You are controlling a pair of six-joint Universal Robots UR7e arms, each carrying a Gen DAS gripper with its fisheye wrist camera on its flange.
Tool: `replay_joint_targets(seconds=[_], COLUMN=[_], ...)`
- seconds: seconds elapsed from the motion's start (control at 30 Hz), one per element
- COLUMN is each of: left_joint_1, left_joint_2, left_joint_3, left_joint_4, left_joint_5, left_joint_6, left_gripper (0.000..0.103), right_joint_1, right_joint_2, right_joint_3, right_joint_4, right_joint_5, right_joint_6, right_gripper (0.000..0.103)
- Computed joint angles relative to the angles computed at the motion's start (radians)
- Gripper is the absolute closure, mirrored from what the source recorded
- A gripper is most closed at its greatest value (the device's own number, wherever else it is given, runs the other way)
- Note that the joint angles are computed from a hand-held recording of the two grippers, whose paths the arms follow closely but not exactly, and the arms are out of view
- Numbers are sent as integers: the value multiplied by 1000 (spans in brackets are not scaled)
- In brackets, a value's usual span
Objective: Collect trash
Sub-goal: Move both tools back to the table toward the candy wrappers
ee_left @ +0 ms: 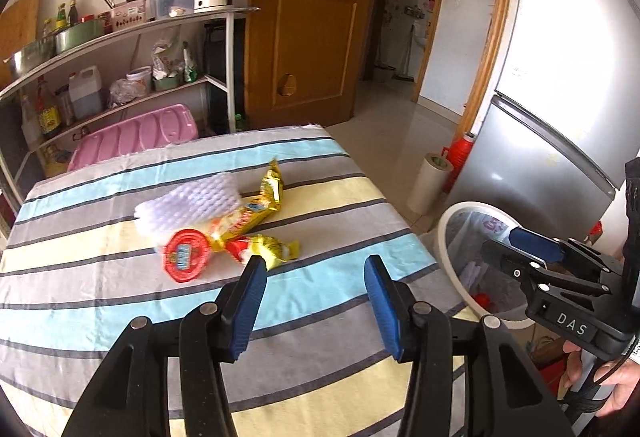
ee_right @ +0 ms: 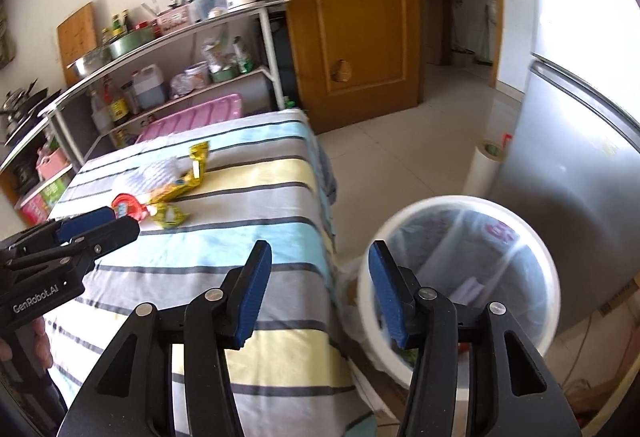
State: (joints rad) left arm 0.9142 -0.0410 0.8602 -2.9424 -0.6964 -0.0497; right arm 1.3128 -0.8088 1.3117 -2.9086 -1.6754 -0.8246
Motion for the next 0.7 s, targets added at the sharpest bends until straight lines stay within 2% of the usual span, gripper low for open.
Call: replay_joint_targets(seconds=[0.17,0.37,0.43,0.53,0.7], left_joint_1=[19,48,56,69,87], left_joint_2=[-74,-135,-143,-155,-156], left_joint_3=[119,200,210,230,216], left_joint_4=[-67,-86,-86,-123,-111], left_joint_5=[43,62,71,44,23], left_joint_6=[-33,-112,-115,-90,-101], left_gripper=[50,44,43,42,42], right_joint_1=[28,67,74,87,104], right_joint_2=[29,89,107,137,190], right_joint_3=[-11,-69,-91,-123,-180], right_joint_4=[40,135,172,207,252], right_joint_5=[10,-12,5,4,-12], right_joint_6=[-13,-31,-30,-51,-98], right_gripper=[50,50,50,49,49])
